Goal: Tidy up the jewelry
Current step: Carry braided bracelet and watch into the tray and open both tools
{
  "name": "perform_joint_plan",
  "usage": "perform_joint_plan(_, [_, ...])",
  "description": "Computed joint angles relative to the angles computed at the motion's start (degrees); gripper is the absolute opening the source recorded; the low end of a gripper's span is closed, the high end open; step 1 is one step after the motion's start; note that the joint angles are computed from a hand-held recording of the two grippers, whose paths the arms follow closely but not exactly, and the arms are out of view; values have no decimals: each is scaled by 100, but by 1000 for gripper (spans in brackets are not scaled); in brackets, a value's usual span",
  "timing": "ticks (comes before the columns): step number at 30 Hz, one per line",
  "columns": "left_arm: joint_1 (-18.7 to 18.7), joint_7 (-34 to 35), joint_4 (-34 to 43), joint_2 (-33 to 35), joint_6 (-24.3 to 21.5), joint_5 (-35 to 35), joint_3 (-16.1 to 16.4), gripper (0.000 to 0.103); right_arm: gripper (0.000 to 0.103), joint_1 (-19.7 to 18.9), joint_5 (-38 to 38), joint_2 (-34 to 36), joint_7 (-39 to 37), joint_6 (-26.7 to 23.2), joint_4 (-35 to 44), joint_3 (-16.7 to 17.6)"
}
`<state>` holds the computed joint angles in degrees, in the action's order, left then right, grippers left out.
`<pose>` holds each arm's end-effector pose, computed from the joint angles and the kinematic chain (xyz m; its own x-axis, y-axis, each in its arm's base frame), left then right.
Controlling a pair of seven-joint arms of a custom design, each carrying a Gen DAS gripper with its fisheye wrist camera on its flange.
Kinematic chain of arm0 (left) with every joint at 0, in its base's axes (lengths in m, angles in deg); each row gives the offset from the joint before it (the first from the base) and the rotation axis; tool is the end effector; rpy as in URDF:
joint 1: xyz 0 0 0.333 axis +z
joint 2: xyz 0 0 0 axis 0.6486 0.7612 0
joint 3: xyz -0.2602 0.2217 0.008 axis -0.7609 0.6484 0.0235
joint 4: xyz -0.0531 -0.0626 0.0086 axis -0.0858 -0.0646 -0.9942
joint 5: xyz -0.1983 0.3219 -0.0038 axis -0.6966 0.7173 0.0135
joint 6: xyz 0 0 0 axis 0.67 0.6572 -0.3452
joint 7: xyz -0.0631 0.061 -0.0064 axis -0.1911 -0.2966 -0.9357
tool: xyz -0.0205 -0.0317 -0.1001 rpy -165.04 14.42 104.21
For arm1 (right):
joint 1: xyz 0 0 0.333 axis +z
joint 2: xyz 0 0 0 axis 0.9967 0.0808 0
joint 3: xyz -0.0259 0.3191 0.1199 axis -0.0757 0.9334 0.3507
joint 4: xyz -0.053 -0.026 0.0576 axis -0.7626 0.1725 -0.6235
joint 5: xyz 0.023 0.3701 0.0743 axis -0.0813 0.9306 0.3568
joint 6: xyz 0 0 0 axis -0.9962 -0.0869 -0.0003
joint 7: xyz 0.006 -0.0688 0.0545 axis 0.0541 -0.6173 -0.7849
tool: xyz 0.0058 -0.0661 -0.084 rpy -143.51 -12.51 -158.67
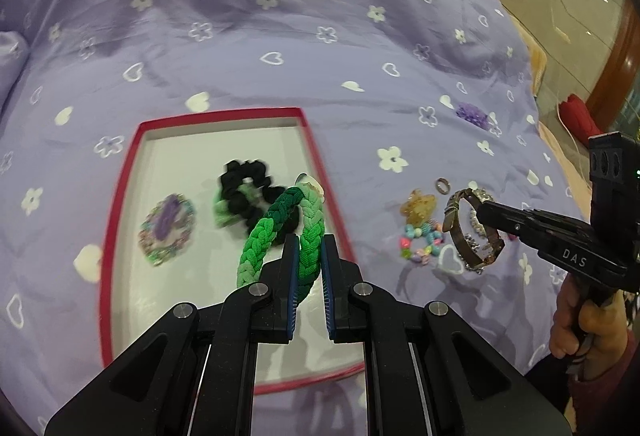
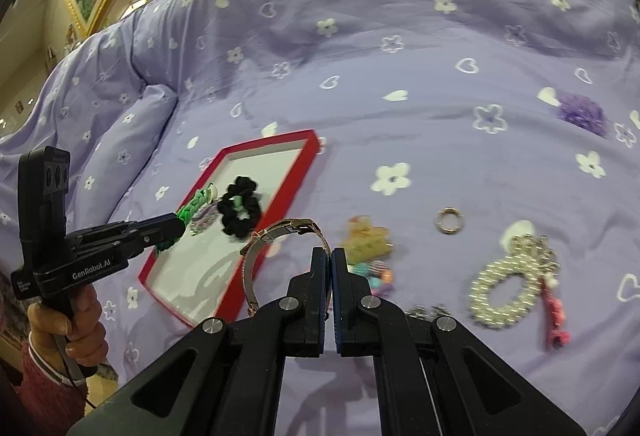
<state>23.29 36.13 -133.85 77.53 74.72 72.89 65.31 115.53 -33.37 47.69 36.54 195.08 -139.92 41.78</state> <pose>0.4165 -0.3117 0.5628 -0.3040 -0.9261 0.2233 -0.7733 0.1030 -0.6256 0.3939 0.2198 0.5641 0.2338 -0.9184 -0.3192 -0.7658 0.0284 -0.6425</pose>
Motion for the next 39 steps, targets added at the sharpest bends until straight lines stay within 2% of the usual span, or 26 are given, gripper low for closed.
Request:
perform_joint_plan(8, [137, -35, -470, -399, 74, -158, 90, 9, 2, 301, 320, 481, -337, 26, 460, 25])
perform_joint_plan(16, [319, -25, -766, -592, 117, -278, 141, 9, 2, 360, 746, 1048, -784, -55, 1003, 232])
perform_joint_plan(26, [381, 140, -1029, -610, 183, -559, 265, 9, 2, 151, 946, 1686, -1121, -337, 1602, 656])
perform_joint_plan(39, [452, 298, -888, -155, 137, -537, 299, 9, 2, -198, 190, 2397, -686, -947, 2196, 986])
